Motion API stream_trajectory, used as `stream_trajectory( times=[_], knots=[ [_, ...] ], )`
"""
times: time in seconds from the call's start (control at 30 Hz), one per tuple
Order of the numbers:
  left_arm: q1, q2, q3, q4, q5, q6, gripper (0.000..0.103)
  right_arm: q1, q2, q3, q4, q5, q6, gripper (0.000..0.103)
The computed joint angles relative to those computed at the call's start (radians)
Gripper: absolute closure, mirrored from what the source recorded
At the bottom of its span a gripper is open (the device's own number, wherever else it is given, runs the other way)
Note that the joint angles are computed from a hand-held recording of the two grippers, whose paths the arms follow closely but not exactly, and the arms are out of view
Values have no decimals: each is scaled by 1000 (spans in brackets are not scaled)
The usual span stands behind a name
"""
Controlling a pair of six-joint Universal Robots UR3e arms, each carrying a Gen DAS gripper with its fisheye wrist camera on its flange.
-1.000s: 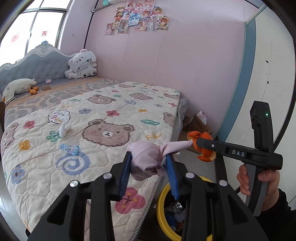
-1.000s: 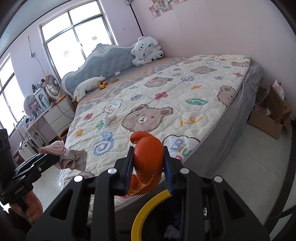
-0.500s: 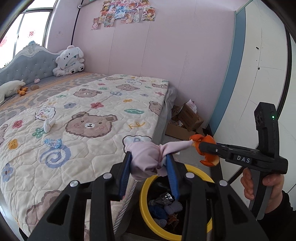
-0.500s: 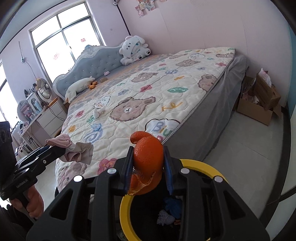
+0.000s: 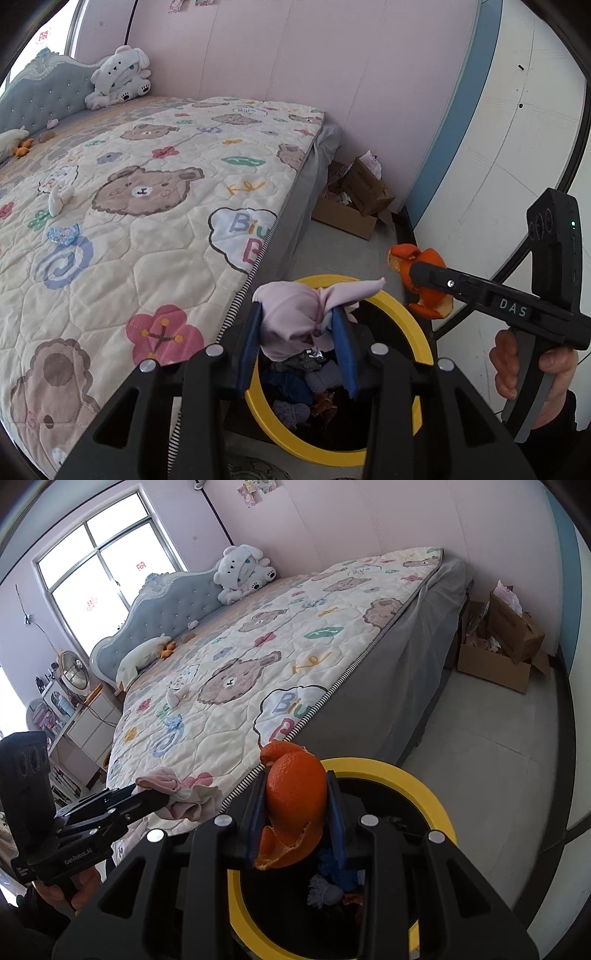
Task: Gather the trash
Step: 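Carry the pink cloth and orange toy in both tools over the yellow bin, then open both tools above the bin to drop the cloth and toy, then move both tools back over the bed toward the white cloth and blue wrapper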
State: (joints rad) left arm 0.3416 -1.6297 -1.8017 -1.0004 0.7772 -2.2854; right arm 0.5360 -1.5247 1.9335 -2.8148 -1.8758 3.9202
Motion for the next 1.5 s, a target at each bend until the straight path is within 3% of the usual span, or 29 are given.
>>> stream_trajectory(
  times=[0.43,0.57,0.7,0.77,0.87,0.97,1.1,1.5],
  knots=[
    [-65,-51,-22,34,70,-14,68,-22,-20,98,-66,25,23,73],
    [-60,-40,-32,37,58,-7,66,-24,-31,117,-82,20,28,68],
    [-52,-37,-24,10,45,9,55,-39,-64,151,-100,18,47,57],
    [-40,-24,-28,2,34,9,38,-43,-86,163,-95,-1,62,54],
    [-23,-11,-30,4,8,19,28,-49,-127,183,-91,-32,75,54],
    [-13,-5,-56,100,-1,-6,20,-45,-155,185,-76,-74,73,49],
    [3,-32,-33,135,-15,-29,17,-30,-143,175,-96,-124,55,44],
    [92,-181,107,248,-35,-153,12,-54,74,5,-203,-23,-45,37]
  ],
)
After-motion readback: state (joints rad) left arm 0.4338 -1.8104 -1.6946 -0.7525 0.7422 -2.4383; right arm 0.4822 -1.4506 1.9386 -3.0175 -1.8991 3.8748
